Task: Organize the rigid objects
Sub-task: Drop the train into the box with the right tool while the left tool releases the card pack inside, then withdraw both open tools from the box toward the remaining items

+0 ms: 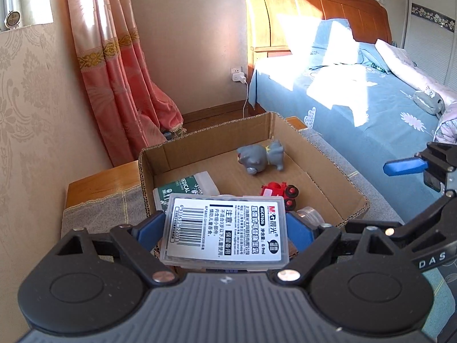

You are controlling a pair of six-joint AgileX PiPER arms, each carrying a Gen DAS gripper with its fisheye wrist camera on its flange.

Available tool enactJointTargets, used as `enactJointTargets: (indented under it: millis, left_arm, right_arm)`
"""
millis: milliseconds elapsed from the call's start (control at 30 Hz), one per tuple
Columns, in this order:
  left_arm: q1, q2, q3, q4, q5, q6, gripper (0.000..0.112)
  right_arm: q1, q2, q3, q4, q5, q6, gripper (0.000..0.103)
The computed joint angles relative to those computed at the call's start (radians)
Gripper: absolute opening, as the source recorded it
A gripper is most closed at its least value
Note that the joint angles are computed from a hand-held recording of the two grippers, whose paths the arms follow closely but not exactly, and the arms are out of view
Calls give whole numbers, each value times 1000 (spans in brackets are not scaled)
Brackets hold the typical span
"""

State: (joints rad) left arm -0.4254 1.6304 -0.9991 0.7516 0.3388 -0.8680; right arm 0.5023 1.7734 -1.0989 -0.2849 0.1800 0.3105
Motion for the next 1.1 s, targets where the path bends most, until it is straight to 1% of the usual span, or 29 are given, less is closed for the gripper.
enactJointTargets:
  millis: [67,100,167,233,333,367,467,533,600,633,667,767,833,1000,1100]
  left_arm:
    - [11,49,-73,-75,18,98,89]
    - [14,73,-111,-99,33,131,89]
    - [26,132,-196,-147,68,191,89]
    - [36,194,-275,-150,106,199,89]
    - [62,283,-387,-168,161,213,89]
    - [73,305,-412,-162,167,192,90]
    - [95,339,-446,-121,178,107,93]
    - [103,334,-439,-122,181,96,93]
    - [100,310,-405,-89,170,72,93]
    - [95,296,-388,-71,171,62,93]
    - [91,283,-372,-57,173,52,93]
    - [88,240,-329,-44,166,52,93]
    - [83,204,-290,-15,161,16,94]
    - [60,89,-156,44,136,-77,98]
    - [31,20,-70,94,138,-151,98]
  right_arm:
    - [6,-27,43,-146,-19,156,103]
    - [7,-35,57,-186,-26,203,103]
    - [4,-49,79,-194,-37,222,103]
    - [0,-62,98,-228,-52,262,103]
    - [-12,-66,105,-135,-63,171,103]
    - [-15,-65,105,-113,-64,150,103]
    - [-14,-61,103,-119,-61,158,103]
    - [-13,-62,105,-92,-64,136,103]
    - [-10,-65,110,-40,-69,92,103]
    - [-10,-68,110,11,-69,43,103]
    - [-6,-68,109,22,-67,34,103]
    - [10,-71,106,-32,-58,93,103]
    - [23,-79,106,-69,-50,131,103]
    - [55,-107,135,-264,-46,340,103]
    - [66,-116,156,-288,-47,376,103]
